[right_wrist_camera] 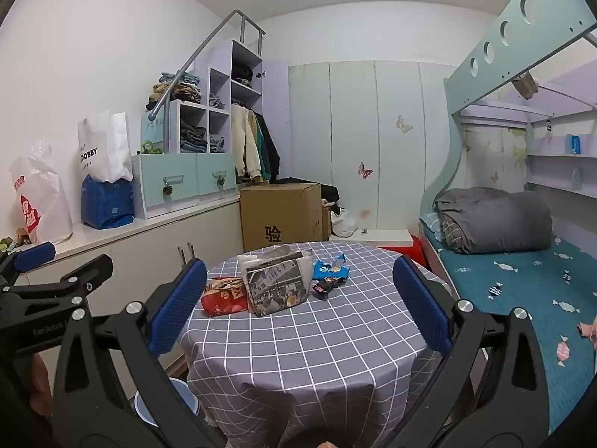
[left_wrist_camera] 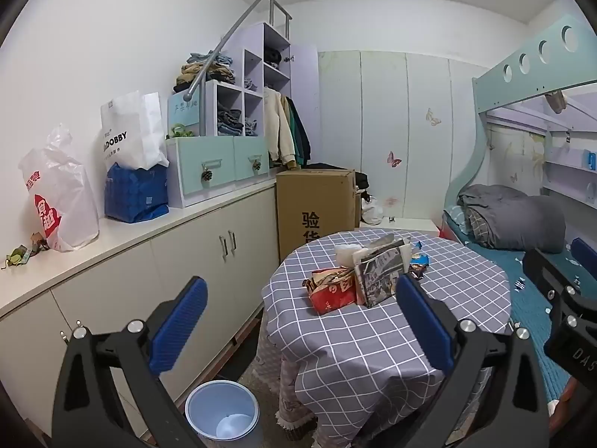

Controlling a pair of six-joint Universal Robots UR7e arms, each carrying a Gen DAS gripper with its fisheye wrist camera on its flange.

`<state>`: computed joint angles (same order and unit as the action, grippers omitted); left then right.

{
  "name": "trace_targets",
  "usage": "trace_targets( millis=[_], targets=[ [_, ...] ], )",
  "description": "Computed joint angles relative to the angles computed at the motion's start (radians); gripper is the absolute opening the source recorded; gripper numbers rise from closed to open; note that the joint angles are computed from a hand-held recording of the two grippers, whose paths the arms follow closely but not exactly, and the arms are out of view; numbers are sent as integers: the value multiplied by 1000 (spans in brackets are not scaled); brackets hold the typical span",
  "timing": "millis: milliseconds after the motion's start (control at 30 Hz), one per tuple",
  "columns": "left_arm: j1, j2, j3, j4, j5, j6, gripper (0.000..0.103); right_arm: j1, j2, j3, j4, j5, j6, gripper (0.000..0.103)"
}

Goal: Collect trash

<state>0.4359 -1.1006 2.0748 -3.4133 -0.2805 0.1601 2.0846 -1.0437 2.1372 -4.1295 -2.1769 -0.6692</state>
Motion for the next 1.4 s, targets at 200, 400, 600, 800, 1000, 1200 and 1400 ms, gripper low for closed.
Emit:
trace_targets(
  millis=[200, 400, 600, 800, 1000, 1200, 1400],
  targets=[
    [1, -4, 2, 14, -4, -9, 99, 1, 2, -3, 6, -5, 5, 98],
    [-1, -4, 2, 12, 1, -12, 99, 1, 0, -5, 16, -5, 10, 98],
    [-1, -8, 5, 19, 0, -20, 99, -3, 4, 7, 1, 0, 13, 98],
    [-2, -9, 6, 28, 2, -26, 99, -18, 18, 15, -16, 13, 15, 98],
    [2, -6, 12, 13, -1, -20, 99, -15, 25, 17, -20, 7, 19, 98],
    [5, -11, 26, 0, -3, -16, 99, -17, 19, 5, 17, 6, 30, 98],
    [5, -9, 18, 9, -3, -20, 99, -15, 18, 7, 19, 4, 33, 98]
  ],
)
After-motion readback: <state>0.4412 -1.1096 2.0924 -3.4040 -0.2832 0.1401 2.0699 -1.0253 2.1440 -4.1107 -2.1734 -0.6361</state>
